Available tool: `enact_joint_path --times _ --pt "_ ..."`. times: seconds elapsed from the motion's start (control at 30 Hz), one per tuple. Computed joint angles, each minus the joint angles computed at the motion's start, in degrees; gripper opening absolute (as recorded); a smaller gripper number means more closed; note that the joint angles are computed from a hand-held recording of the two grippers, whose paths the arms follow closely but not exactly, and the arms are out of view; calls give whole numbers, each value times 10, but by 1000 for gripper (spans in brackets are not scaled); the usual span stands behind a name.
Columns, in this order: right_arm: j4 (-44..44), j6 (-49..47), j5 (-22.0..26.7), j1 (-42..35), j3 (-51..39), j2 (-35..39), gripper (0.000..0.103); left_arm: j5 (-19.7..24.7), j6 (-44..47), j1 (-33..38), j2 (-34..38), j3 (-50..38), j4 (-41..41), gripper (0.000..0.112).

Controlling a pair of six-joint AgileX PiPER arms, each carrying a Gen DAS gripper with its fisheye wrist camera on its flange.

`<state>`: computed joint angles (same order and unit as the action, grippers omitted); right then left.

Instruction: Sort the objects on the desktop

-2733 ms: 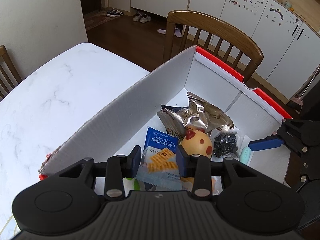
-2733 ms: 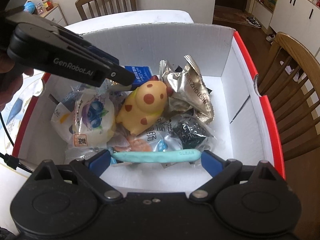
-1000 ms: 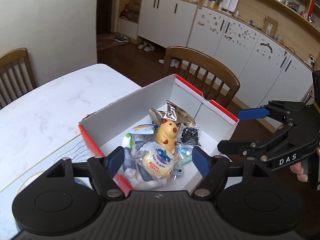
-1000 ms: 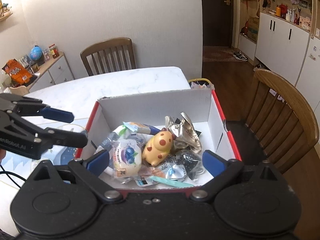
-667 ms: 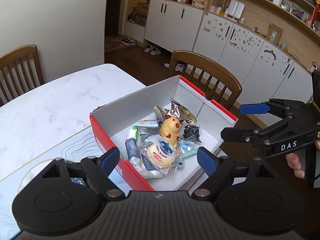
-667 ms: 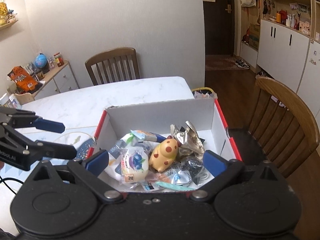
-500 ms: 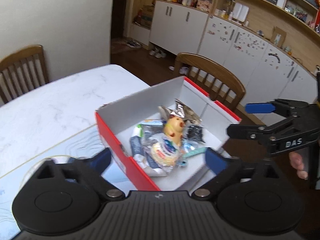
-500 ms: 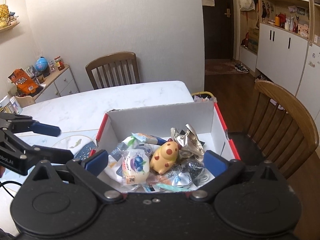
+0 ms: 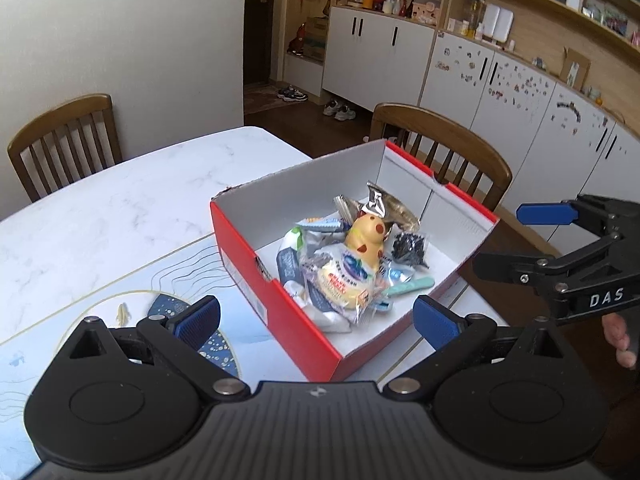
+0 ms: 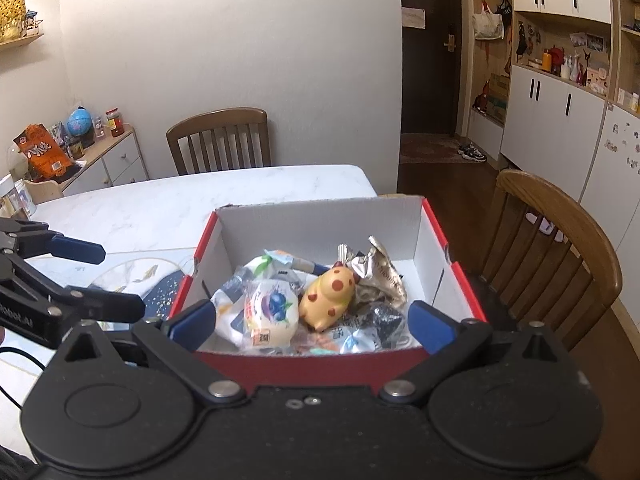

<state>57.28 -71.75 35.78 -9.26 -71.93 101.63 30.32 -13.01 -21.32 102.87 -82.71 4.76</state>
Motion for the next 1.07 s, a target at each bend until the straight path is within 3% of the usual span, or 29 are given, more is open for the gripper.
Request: enact_joint_path --times 0.1,0.37,1.07 --pt "0 1 2 1 9 -4 103 -16 -15 0 -10 19 9 103" --pt "33 -35 1 -1 26 -14 103 -34 -133 -22 -29 40 134 103" --pt "29 -54 27 -26 12 -7 103 -29 -196 -43 -27 35 169 103"
